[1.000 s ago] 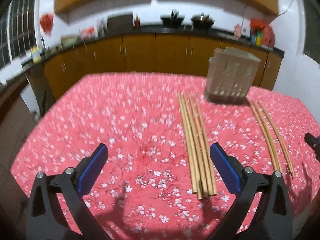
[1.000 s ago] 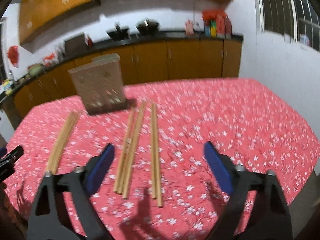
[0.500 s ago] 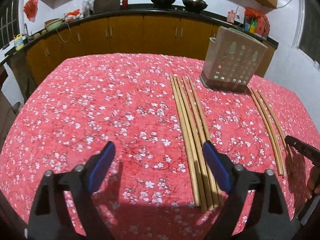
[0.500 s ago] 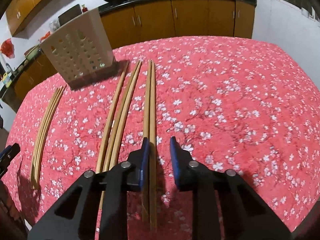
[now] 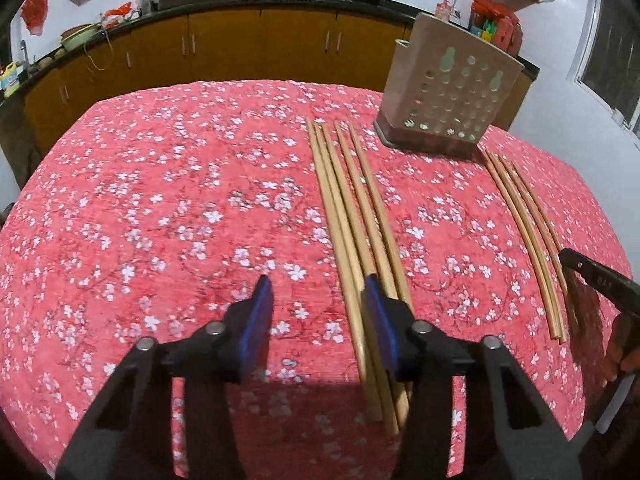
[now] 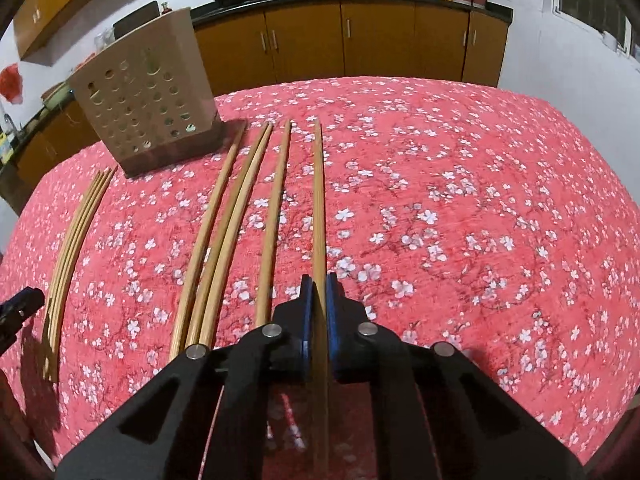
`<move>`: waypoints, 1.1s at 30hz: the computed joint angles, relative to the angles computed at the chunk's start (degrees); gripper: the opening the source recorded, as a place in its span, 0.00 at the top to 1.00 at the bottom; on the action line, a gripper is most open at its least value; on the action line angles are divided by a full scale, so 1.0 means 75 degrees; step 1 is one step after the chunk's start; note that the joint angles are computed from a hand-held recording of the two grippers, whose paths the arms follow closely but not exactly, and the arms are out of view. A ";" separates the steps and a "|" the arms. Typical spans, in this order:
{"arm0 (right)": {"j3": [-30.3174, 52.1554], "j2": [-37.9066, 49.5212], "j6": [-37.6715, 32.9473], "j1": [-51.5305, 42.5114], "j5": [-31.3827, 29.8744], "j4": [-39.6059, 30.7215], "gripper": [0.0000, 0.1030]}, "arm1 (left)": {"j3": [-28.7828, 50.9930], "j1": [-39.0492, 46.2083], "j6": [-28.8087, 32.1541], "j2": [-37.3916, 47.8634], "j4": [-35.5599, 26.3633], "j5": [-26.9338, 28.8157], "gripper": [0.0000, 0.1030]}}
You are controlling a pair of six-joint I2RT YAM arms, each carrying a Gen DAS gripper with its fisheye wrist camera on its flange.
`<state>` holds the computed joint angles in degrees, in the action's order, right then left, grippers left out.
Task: Organize utensils
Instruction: 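Lower the left tool and grasp one bamboo chopstick while the right tool grasps another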
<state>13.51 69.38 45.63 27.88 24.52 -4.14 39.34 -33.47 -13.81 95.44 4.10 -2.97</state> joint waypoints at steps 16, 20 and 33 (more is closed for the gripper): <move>0.0046 0.0103 0.0030 0.0142 0.0148 -0.0008 0.92 | 0.0413 0.0114 0.0251 0.0388 -0.0258 -0.0260 0.68; 0.0001 -0.0008 0.0028 0.0160 0.0090 -0.0028 0.92 | 0.0605 -0.0054 0.0420 0.0565 -0.0276 -0.0447 0.68; -0.0003 0.0753 -0.1363 -0.1582 -0.0642 0.1494 0.92 | 0.2083 0.0829 0.0884 0.1773 -0.0368 -0.0299 0.91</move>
<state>13.48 75.02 35.41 16.01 19.70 7.07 54.96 -27.26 -7.17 108.73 1.34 -5.21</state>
